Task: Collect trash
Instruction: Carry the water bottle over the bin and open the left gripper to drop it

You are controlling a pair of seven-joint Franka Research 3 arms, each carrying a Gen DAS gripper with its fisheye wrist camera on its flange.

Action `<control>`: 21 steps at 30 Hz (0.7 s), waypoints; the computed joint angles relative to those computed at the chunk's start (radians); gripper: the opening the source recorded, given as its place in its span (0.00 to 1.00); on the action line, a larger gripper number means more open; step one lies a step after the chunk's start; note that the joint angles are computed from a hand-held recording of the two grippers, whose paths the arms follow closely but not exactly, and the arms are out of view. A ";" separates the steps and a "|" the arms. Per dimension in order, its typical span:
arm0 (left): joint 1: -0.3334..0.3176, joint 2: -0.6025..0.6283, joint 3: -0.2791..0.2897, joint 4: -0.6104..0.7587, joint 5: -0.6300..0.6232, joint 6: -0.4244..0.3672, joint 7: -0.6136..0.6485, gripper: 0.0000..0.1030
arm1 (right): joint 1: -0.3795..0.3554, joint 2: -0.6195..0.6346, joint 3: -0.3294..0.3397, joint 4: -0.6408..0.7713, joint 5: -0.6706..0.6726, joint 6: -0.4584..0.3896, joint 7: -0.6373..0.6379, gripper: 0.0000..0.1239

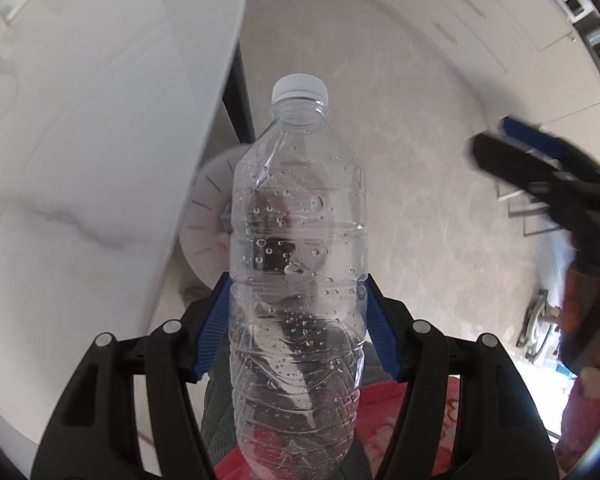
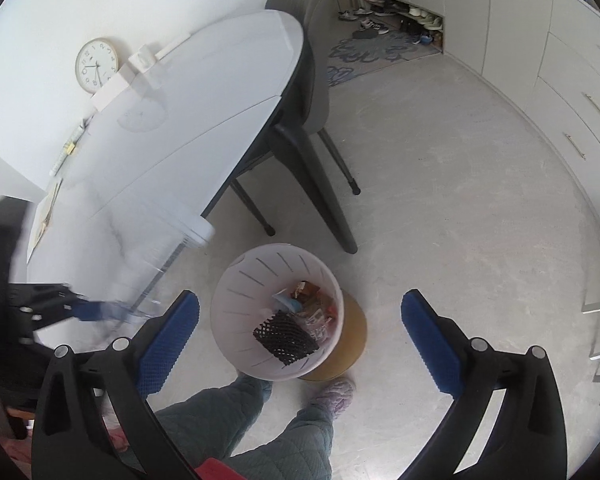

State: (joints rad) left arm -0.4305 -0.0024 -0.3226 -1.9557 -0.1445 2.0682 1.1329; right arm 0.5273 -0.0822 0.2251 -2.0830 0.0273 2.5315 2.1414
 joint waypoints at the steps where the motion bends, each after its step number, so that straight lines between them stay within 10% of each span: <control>1: -0.001 0.045 -0.001 0.027 -0.006 -0.022 0.002 0.59 | -0.002 -0.012 -0.001 -0.009 -0.005 -0.006 0.004 0.81; 11: -0.002 0.294 -0.018 0.188 0.037 -0.142 0.003 0.64 | -0.019 -0.065 -0.002 -0.095 0.024 -0.021 0.007 0.81; 21: -0.007 0.270 -0.020 0.186 0.083 -0.121 -0.040 0.71 | -0.024 -0.081 0.005 -0.122 0.053 0.003 -0.014 0.81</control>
